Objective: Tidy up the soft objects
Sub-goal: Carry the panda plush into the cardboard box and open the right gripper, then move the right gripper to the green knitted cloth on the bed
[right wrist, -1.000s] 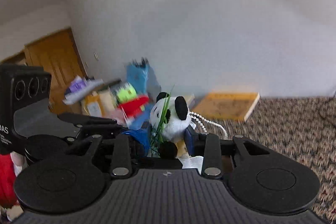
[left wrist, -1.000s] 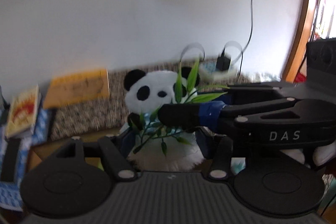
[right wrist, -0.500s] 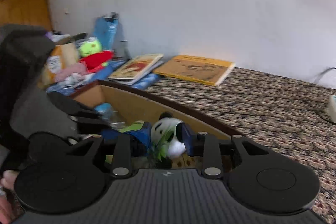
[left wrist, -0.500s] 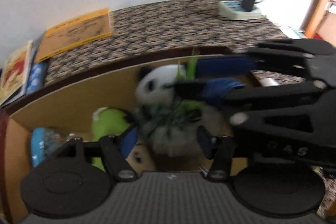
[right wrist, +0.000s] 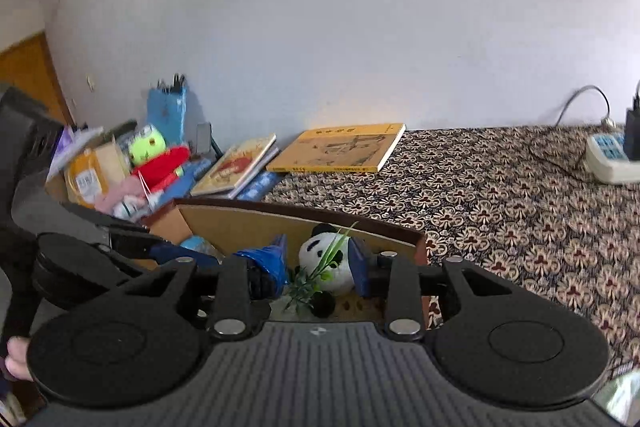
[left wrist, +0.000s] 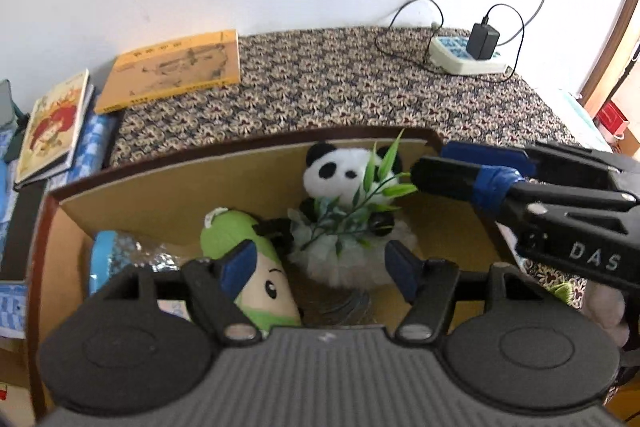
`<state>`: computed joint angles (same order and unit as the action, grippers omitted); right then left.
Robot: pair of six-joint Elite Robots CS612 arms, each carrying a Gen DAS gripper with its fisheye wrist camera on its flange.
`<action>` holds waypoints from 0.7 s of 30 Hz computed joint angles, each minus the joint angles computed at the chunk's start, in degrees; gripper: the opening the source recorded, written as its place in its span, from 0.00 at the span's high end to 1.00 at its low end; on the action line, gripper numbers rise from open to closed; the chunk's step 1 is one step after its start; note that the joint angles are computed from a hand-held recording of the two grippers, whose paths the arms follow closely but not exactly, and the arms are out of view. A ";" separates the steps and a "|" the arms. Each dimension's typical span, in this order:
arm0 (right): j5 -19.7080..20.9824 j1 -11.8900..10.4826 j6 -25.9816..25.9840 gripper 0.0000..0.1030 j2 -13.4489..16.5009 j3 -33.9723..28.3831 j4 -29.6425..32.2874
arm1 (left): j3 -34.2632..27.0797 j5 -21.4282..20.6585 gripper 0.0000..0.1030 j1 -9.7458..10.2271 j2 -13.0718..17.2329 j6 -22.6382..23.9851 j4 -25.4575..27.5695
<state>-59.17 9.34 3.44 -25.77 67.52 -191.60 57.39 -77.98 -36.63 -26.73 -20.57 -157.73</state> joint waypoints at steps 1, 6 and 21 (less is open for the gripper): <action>0.48 -0.20 1.27 0.84 -0.18 0.44 -0.86 | 0.31 0.74 0.34 -0.25 -0.30 -0.16 0.01; -0.48 -0.67 4.61 0.83 -1.99 2.94 -0.19 | 1.74 4.54 0.34 -1.67 -1.60 -1.16 -0.67; 0.92 -3.78 7.64 0.83 -6.73 11.63 -0.08 | 0.32 15.57 0.33 -6.84 -2.40 -3.91 4.62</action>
<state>-58.25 5.56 11.08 -32.50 79.15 -191.68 57.71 -62.42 -43.47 -29.13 -24.47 -153.11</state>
